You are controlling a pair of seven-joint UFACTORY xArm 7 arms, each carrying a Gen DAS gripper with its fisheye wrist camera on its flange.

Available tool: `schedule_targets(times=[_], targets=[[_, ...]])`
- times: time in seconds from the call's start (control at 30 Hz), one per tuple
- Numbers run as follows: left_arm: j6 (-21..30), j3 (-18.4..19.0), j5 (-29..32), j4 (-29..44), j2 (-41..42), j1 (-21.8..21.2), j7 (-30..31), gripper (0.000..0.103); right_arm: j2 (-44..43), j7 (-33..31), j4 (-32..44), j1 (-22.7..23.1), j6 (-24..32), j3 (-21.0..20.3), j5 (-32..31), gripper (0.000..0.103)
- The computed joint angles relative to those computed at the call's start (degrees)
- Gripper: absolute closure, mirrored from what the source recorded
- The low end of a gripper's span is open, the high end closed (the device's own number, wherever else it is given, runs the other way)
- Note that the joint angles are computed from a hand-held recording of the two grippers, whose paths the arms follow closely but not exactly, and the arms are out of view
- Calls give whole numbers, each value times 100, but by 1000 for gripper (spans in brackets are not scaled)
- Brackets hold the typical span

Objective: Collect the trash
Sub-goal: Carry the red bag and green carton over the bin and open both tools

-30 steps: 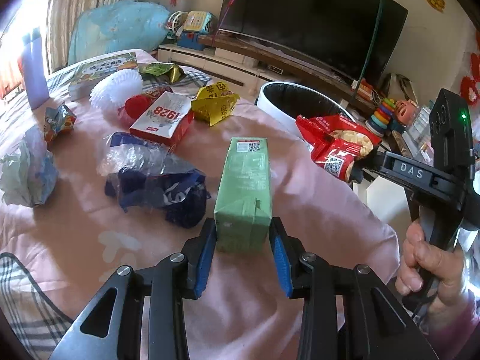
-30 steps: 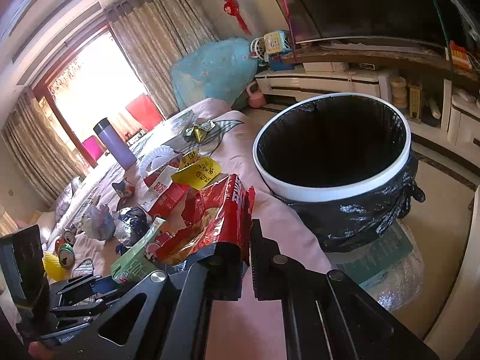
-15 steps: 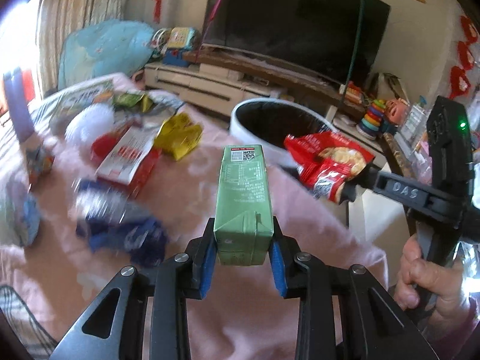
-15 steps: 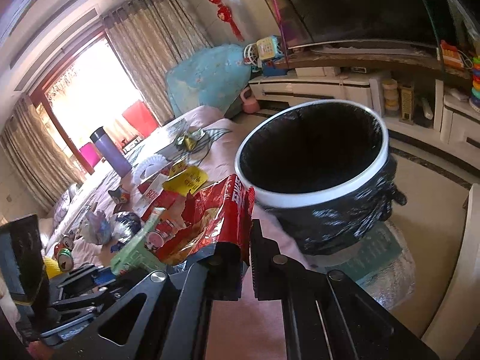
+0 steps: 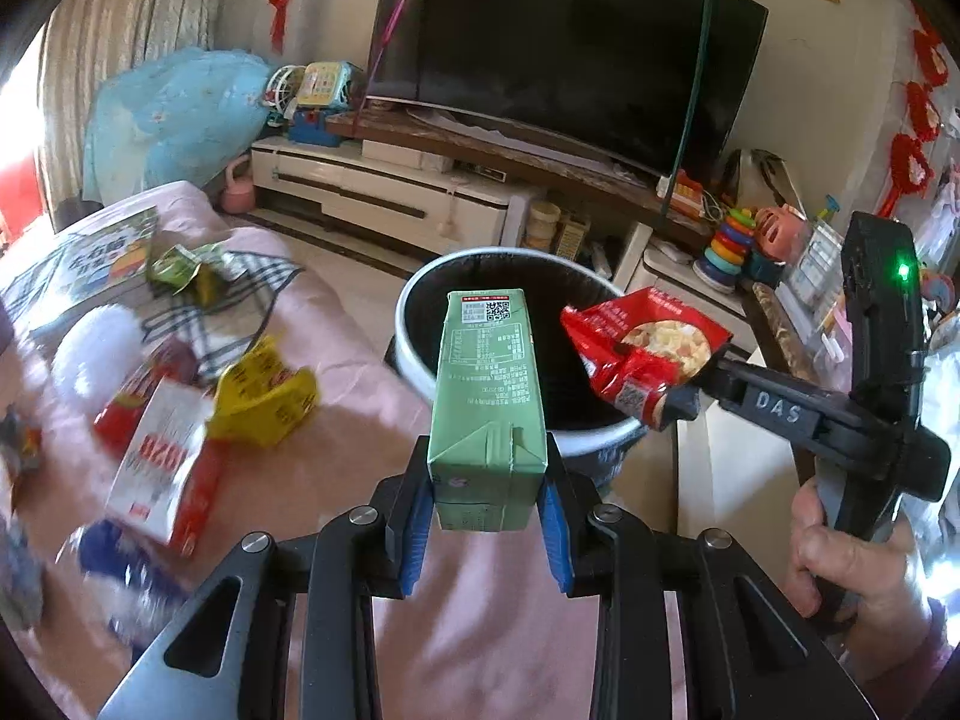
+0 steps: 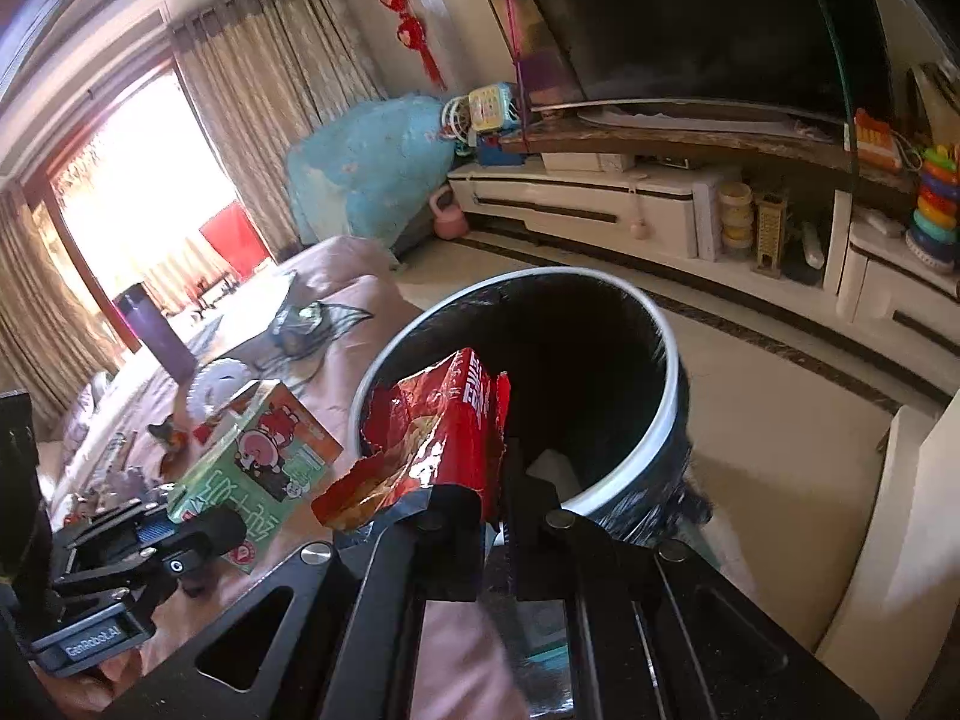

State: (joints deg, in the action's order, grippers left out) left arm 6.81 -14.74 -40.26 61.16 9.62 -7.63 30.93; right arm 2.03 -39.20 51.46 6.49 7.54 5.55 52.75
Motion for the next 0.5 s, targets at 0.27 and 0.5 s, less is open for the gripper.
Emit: schedule_targets(times=[0.27, 0.5], targets=[[322, 277, 1382, 1092, 902, -201, -1132, 73, 605, 1199, 607, -251, 309, -70, -1680, 98], [622, 307, 2164, 1896, 1525, -232, -1739, 72, 950, 1929, 992, -426, 600, -59, -2680, 94]])
